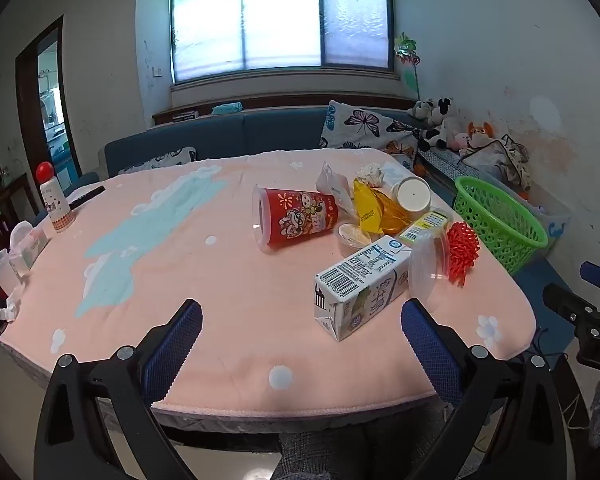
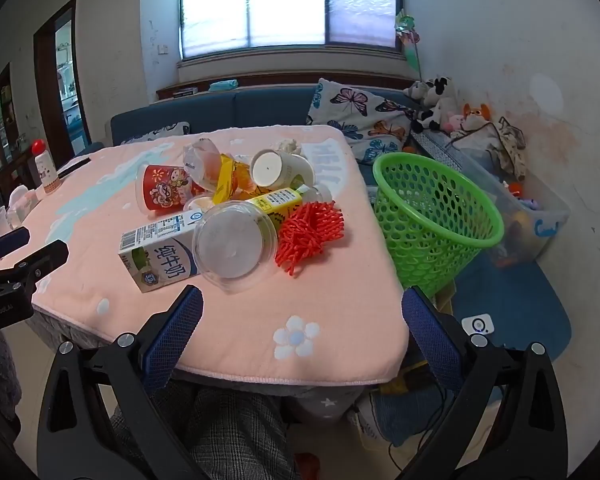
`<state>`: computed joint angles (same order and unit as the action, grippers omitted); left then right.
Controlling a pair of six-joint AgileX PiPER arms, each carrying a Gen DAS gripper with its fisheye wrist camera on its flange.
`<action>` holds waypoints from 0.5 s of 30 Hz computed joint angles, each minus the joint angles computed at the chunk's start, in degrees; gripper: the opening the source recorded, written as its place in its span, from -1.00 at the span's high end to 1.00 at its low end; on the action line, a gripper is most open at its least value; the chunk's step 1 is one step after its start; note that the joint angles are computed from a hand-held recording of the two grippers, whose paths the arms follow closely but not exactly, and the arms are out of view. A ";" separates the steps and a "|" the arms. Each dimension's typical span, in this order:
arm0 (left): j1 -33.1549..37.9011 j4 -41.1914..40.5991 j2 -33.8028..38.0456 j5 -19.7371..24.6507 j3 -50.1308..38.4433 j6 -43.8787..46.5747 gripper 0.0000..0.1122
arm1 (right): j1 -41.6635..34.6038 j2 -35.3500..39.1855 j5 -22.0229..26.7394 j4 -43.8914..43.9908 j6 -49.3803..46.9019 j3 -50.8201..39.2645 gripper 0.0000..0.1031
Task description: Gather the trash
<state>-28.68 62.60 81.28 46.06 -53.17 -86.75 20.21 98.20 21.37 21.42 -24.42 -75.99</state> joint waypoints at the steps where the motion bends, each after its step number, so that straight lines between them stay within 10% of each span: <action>1: 0.02 0.01 0.07 0.13 -0.08 -0.07 -0.72 | 0.07 -0.07 -0.70 0.12 -0.23 0.28 -0.92; 15: -1.36 1.32 1.50 0.44 -0.66 -2.18 -0.72 | 0.50 -0.36 -0.79 -0.50 0.01 0.80 -0.91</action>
<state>-30.05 63.92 82.78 46.50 -53.83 -88.93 20.71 97.84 20.58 20.92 -24.41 -75.19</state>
